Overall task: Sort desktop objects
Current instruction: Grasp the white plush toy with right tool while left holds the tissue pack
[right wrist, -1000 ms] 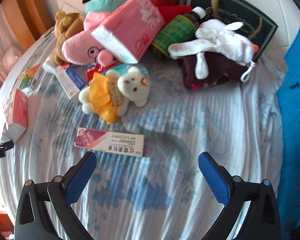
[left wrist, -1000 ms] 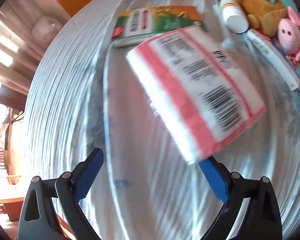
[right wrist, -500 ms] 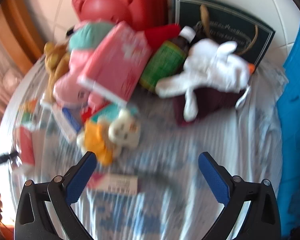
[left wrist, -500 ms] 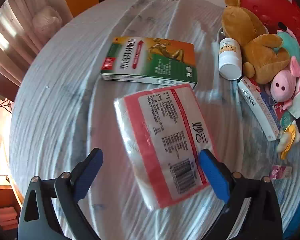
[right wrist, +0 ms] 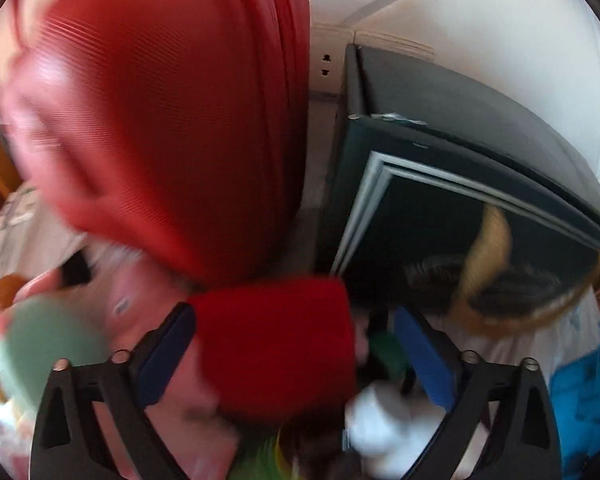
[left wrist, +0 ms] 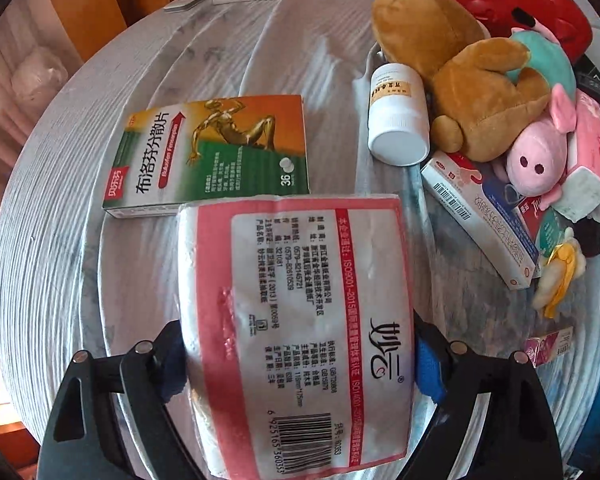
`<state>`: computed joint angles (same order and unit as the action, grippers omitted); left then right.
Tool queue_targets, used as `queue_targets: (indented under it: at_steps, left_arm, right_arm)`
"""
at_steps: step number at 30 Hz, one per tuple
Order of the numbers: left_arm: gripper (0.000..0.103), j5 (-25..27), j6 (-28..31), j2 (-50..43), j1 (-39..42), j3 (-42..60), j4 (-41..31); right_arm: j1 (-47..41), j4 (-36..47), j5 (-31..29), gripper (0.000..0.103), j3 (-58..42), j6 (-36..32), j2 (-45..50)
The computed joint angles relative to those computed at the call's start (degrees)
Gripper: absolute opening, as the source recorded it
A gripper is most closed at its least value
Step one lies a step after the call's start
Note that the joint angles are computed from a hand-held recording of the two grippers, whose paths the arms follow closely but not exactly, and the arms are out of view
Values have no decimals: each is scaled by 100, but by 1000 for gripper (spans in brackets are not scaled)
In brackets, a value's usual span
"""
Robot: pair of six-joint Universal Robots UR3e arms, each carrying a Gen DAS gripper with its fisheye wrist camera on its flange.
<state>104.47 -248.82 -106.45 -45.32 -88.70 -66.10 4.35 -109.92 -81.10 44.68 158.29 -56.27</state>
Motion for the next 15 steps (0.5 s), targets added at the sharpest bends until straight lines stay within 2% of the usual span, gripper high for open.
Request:
queue_targets:
  at_steps: [1, 2, 5, 7, 11, 13, 15]
  left_arm:
    - [88, 41, 18, 28, 15, -3, -43]
    - [88, 63, 30, 73, 41, -43, -36]
    - [88, 44, 53, 235, 141, -254, 119]
    - [88, 53, 101, 309, 153, -347, 257]
    - [88, 163, 203, 274, 74, -222, 220]
    - [88, 182, 239, 209, 42, -135, 183]
    - [88, 193, 224, 226, -16, -136, 161]
  right_arm:
    - [42, -19, -31, 89, -141, 43, 211]
    - [78, 151, -79, 88, -317, 56, 417]
    - [-46, 826, 254, 88, -196, -104, 338]
    - [-130, 868, 291, 88, 500, -675, -258]
    - [-700, 1920, 558, 90, 1673, -1806, -1540]
    - [-956, 2056, 484, 90, 2669, -2324, -2365]
    - [-1281, 2538, 643, 90, 3394, -2849, -3073]
